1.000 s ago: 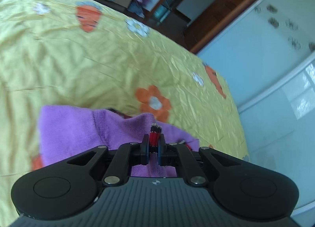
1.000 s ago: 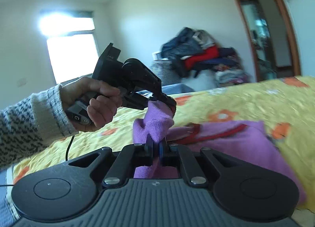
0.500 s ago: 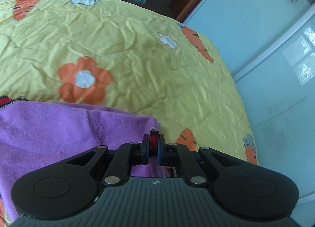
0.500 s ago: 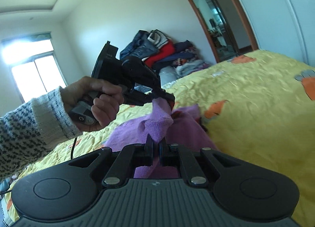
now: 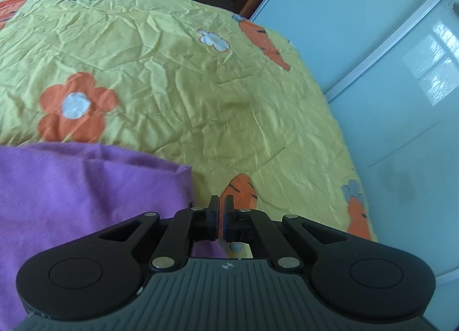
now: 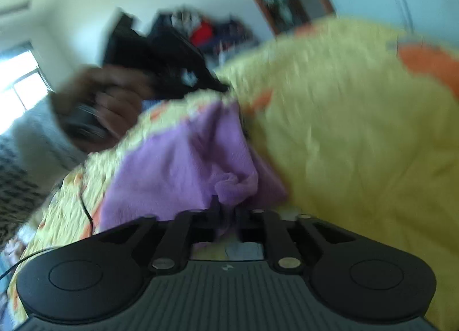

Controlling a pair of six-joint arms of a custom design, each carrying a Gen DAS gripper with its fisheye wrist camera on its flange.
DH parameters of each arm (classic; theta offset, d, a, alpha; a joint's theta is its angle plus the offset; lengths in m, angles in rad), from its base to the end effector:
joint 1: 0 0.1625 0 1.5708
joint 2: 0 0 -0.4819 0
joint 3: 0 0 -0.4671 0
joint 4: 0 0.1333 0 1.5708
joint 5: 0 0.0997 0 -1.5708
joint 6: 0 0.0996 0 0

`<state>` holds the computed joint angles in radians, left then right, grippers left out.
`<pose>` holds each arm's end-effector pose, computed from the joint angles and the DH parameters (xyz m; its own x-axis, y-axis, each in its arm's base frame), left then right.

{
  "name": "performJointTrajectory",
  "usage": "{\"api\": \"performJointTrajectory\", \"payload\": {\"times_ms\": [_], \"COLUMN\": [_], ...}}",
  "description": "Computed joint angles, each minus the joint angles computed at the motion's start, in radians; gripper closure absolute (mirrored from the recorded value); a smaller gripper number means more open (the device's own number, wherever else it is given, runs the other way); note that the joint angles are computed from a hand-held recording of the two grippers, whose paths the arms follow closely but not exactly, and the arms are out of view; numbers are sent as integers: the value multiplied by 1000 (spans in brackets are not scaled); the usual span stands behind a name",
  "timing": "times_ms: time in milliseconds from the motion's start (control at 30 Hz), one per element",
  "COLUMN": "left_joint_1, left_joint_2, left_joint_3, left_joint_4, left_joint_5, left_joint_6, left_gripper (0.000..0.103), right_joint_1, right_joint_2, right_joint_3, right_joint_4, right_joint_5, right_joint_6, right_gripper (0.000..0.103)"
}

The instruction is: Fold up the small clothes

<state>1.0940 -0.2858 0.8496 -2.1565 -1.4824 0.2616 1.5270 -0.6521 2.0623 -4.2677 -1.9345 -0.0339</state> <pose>-0.3139 -0.9173 -0.0483 -0.7371 0.6697 -0.0909 0.6723 0.7402 0.0017 0.0726 -0.5787 0.0635 -0.9186 0.3724 0.1322 -0.0189 0.2928 -0.9560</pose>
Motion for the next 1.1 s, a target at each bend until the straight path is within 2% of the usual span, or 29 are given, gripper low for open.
{"api": "performJointTrajectory", "payload": {"times_ms": [33, 67, 100, 133, 167, 233, 267, 300, 367, 400, 467, 533, 600, 667, 733, 767, 800, 967, 1100], "left_joint_1": [9, 17, 27, 40, 54, 77, 86, 92, 102, 105, 109, 107, 103, 106, 111, 110, 110, 107, 98], "left_joint_2": [-28, -61, -95, -136, -177, -250, -288, -324, -377, -395, -421, -439, -450, -450, -443, -437, -433, -435, -436], "left_joint_3": [30, 66, 104, 155, 211, 300, 357, 414, 500, 532, 585, 633, 675, 680, 679, 678, 675, 671, 678], "left_joint_4": [-21, -41, -63, -102, -145, -176, -213, -255, -296, -305, -322, -354, -393, -369, -359, -360, -356, -336, -340], "left_joint_5": [-5, -5, -5, -7, -17, -19, -12, -3, 6, 9, 10, 17, 41, 31, 28, 39, 48, 47, 66], "left_joint_6": [0, 1, 4, 3, 16, 72, 101, 136, 190, 204, 234, 303, 361, 382, 391, 392, 389, 388, 419], "left_gripper": [90, 69, 43, 32, 22, 23, 22, 18, 16, 16, 15, 13, 11, 9, 6, 6, 6, 4, 3], "right_joint_1": [-1, -1, -3, -12, -28, -75, -100, -121, -140, -153, -163, -186, -181, -194, -195, -189, -180, -182, -153], "right_joint_2": [1, 0, -11, -36, -67, -138, -178, -205, -224, -233, -220, -211, -200, -197, -188, -183, -178, -169, -190], "right_joint_3": [10, 18, 27, 38, 51, 59, 51, 28, -35, -66, -124, -158, -175, -188, -200, -207, -213, -200, -193], "right_joint_4": [-44, -92, -110, -96, -67, 37, 136, 223, 373, 467, 567, 648, 675, 697, 700, 708, 707, 584, 561], "right_joint_5": [12, 25, 34, 61, 118, 264, 345, 402, 444, 488, 487, 533, 489, 526, 531, 510, 477, 503, 467], "right_joint_6": [-49, -103, -135, -155, -166, -122, -101, -88, -71, -63, -25, 16, 22, 43, 44, 34, 39, 94, 41], "right_gripper": [40, 33, 33, 32, 34, 38, 48, 51, 51, 55, 69, 69, 69, 70, 70, 88, 100, 101, 101]}}
